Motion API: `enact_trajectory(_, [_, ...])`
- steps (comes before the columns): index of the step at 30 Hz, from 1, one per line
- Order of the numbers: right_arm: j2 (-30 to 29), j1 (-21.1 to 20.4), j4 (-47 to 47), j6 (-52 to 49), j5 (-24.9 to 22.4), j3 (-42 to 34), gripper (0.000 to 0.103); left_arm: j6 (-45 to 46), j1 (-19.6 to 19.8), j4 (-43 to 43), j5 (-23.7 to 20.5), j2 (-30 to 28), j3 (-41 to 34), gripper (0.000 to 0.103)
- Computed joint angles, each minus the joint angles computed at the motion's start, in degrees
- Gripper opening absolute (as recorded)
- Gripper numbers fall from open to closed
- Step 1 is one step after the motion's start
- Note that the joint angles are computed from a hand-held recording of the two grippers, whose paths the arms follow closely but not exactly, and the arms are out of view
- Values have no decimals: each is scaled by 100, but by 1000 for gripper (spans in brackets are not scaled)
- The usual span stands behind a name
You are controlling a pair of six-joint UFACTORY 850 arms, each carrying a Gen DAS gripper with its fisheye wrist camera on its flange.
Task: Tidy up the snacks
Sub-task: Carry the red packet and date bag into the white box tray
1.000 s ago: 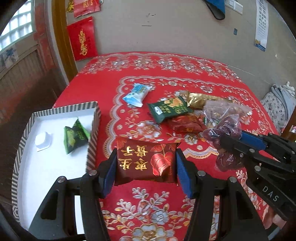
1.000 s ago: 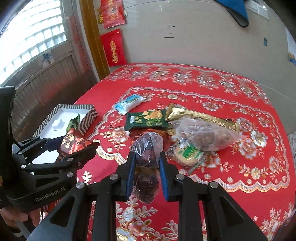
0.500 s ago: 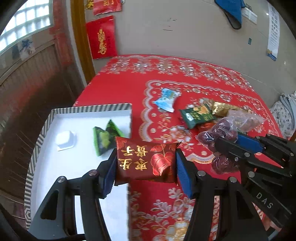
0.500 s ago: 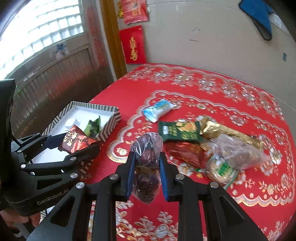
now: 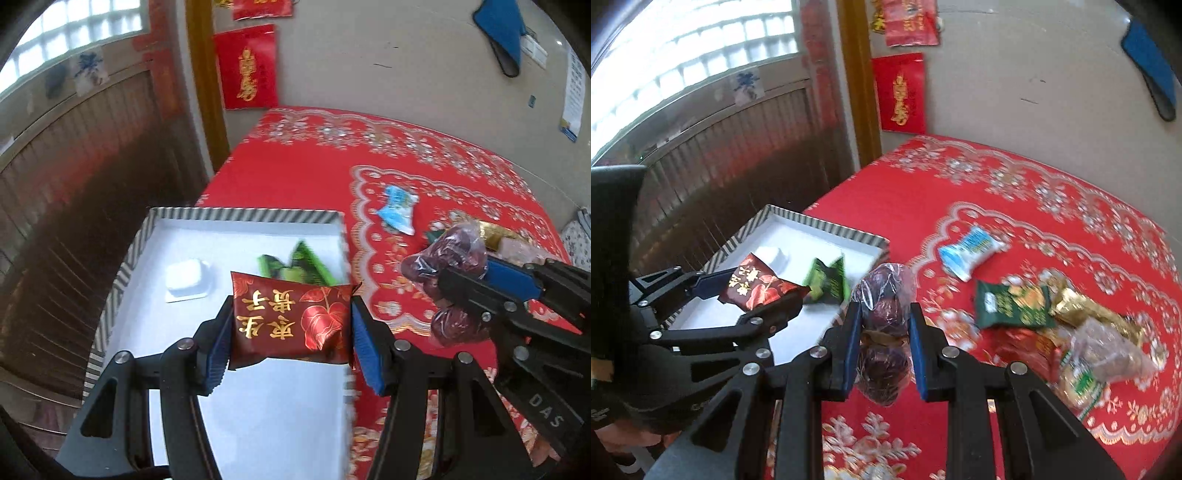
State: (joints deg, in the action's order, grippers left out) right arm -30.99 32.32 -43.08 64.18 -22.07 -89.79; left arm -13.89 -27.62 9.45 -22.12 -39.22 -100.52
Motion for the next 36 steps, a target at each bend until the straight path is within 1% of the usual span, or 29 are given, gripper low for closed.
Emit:
enact_trajectory(7, [-484,91,680,-913,-140,-748,24,-172,243,124,-67,-87,-63,60])
enact_trajectory(12, [-849,119,1408,-1642,-144,-1229,24,-340,383,259,-140,-189,-127,60])
enact_trajectory(16, [-1161,153,1919,-2157,-241,-1592,24,-447,518,282,-210,-302,-203,60])
enact_trajectory(19, [-1339,151,2346,-2540,-276,-1790,24,-551,545,402,-270,-394,-284,60])
enact_trajectory(21, [-1416,157,2558,-2713,-284,-1864,25,-650,557,502,-308,-435,-319,60])
enact_trajectory(26, [-1513,111,3102,-3095,-226,-1913,25,-603,592,434,-405,-550,-418,60])
enact_trajectory(28, [-1532,110,3141,-3124,-238,-1926,24,-550,601,350,-431,-589,-453,60])
enact_trajectory(36, [-1611,124,3201,-3178,-314,-1981,25,-762,574,581,-527,-703,-585,60])
